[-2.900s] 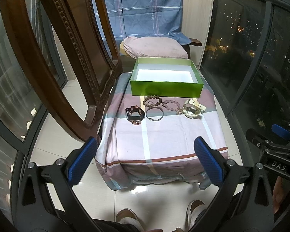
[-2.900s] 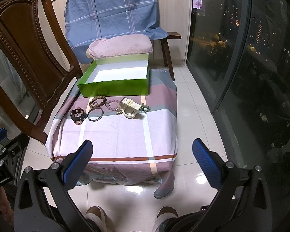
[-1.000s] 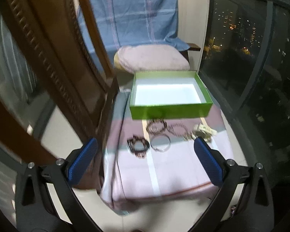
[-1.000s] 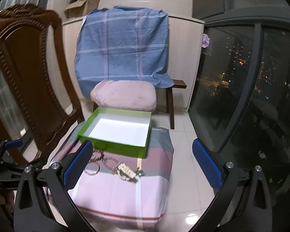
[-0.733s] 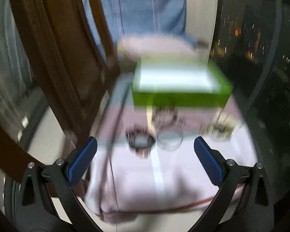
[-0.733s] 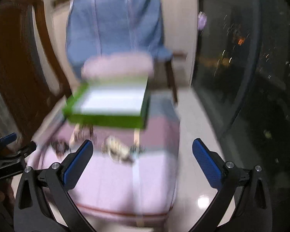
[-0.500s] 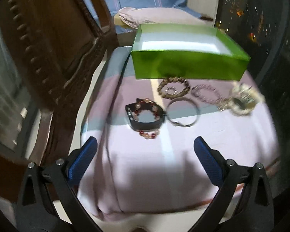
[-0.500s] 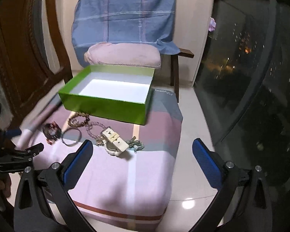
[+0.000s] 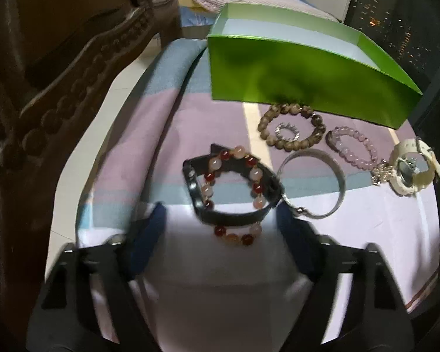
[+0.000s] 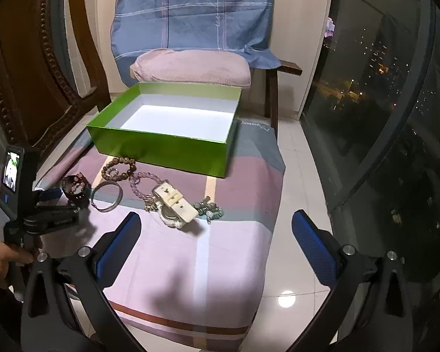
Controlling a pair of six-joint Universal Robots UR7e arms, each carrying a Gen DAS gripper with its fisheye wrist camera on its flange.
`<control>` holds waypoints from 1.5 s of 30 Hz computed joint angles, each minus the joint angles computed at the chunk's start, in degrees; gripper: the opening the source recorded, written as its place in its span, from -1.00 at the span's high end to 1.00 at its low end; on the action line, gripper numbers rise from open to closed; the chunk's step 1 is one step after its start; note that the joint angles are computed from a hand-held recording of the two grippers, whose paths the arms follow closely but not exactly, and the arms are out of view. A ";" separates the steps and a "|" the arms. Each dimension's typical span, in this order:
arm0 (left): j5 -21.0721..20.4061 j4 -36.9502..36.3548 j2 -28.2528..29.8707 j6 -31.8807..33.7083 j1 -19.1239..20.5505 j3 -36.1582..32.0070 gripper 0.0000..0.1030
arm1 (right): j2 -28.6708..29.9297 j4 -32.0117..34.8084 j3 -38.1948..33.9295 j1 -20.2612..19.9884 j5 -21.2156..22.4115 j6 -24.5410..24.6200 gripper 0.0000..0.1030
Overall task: Organize jewelry
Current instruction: 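Move the left tool down toward the red-and-white bead bracelet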
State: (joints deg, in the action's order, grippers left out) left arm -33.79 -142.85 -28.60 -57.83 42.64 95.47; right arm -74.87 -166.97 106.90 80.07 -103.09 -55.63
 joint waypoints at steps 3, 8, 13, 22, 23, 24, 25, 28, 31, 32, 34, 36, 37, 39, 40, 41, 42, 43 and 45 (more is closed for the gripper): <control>-0.15 -0.27 0.09 0.93 -0.26 -0.14 0.25 | 0.04 0.55 -0.50 -0.21 -0.09 1.06 -0.95; -1.26 -2.48 -0.19 4.28 -1.50 0.63 0.45 | -0.20 0.45 -0.40 -0.23 0.23 1.20 -0.95; 4.12 -1.21 -0.21 7.47 -5.43 0.65 0.46 | -0.73 0.01 0.21 -0.29 1.04 0.41 -0.95; 5.68 -4.20 -1.91 7.09 -6.06 2.62 0.41 | -0.31 -1.39 0.43 -0.56 0.18 -0.18 -0.95; 5.38 -4.21 -2.12 6.42 -5.88 2.85 0.41 | -0.31 -1.58 0.53 -0.60 0.25 -0.43 -0.95; 4.68 -2.38 -2.36 4.60 -5.47 2.87 0.41 | -0.23 -1.82 0.61 -0.60 0.12 -0.74 -0.95; 4.21 -1.39 -2.65 4.05 -5.27 2.77 0.41 | -0.09 -1.88 0.63 -0.55 -0.27 -1.03 -0.95; 2.12 -4.01 -2.85 5.07 -5.59 3.49 0.41 | -0.07 -1.41 0.70 -0.47 -0.57 -1.25 -0.95; -1.23 -7.88 -1.15 9.19 -6.44 2.78 0.39 | -0.09 -1.91 0.92 -0.35 -0.35 -1.80 -0.95; -2.47 -8.37 -0.68 10.09 -6.53 2.50 0.36 | -0.01 -1.84 0.82 -0.31 -0.38 -1.74 -0.95; -6.34 -9.43 0.92 12.51 -6.59 1.44 0.30 | 0.27 -1.77 0.62 -0.25 -0.85 -1.55 -0.95; -7.73 -11.05 2.15 13.75 -6.74 1.15 0.25 | 0.44 -1.57 0.50 -0.23 -1.10 -1.46 -0.95; -8.31 -12.78 2.91 15.13 -6.63 0.90 0.23 | 0.51 -1.83 0.58 -0.21 -1.17 -1.53 -0.95; -9.15 -15.41 3.99 17.64 -6.27 0.32 0.12 | 0.62 -2.24 0.76 -0.16 -1.29 -2.00 -0.95; -9.66 -16.20 4.60 19.33 -6.06 -0.17 0.06 | 0.75 -2.58 0.80 -0.13 -1.37 -2.17 -0.95; -9.76 -14.83 5.08 20.11 -5.81 -1.09 0.01 | 0.85 -2.73 0.79 -0.14 -1.39 -2.19 -0.95; -9.32 -13.24 5.74 20.57 -5.40 -2.42 -0.07 | 1.02 -2.67 0.67 -0.15 -1.43 -2.12 -0.95; -8.72 -11.80 5.88 20.21 -5.47 -2.79 -0.17 | 1.10 -2.65 0.61 -0.18 -1.46 -2.11 -0.95; -6.37 -9.90 5.63 18.64 -5.80 -3.11 -0.55 | 1.50 -2.75 0.34 -0.17 -1.93 -2.24 -0.95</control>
State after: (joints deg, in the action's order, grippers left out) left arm -40.15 -152.75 -22.96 -39.19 36.84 92.36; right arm -73.37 -169.72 107.24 79.90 -105.02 -57.87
